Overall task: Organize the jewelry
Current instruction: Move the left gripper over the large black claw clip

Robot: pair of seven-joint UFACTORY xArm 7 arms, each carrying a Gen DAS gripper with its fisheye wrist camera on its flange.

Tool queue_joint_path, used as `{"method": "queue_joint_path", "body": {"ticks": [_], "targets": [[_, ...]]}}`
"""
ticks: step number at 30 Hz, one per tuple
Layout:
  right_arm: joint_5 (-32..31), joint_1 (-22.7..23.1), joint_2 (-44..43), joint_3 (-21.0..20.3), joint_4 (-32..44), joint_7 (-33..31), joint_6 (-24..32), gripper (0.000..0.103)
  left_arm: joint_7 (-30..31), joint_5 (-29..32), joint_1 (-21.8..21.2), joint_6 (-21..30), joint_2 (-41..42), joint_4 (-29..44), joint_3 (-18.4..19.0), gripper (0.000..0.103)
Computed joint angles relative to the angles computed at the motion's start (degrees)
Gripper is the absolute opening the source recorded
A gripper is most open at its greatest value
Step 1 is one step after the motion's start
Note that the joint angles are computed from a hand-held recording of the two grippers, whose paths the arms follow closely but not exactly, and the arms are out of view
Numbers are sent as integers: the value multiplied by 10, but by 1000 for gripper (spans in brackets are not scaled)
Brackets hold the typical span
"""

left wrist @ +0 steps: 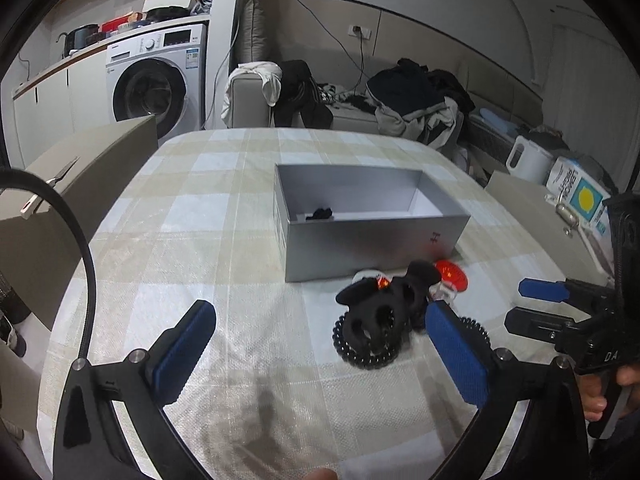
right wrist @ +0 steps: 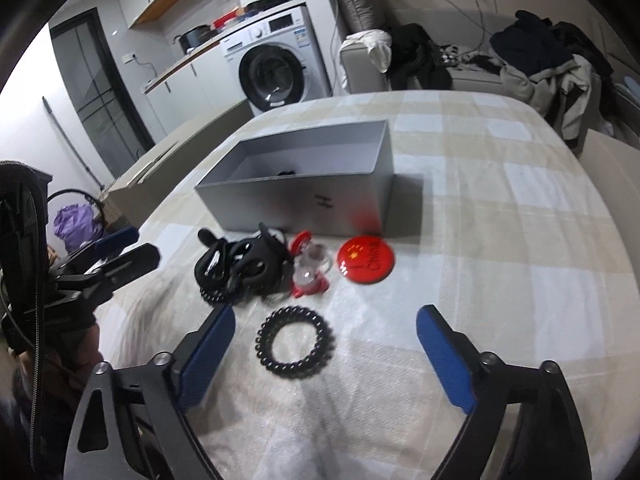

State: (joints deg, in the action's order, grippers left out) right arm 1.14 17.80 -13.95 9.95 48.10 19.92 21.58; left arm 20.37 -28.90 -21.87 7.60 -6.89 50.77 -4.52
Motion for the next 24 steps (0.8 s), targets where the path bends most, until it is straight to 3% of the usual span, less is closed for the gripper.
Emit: {"method": "queue_joint_path", "body": {"ticks": [7,14,17,24], "targets": [[28,10,1,-6,-6,-18,-2,85,41,-31,-7,37,11,8,0,102],[53,19,-4,-13,-15,-35,-5,85,110,-77,-2,71,23,25,-11,91],[53,17,-4,-11,-15,-37,1,85,106,-61,6,78,31,33,-20,83],[64,20,-7,-14,-17,-47,1,85,131,-88,22,119,46,53,-27,47]]}}
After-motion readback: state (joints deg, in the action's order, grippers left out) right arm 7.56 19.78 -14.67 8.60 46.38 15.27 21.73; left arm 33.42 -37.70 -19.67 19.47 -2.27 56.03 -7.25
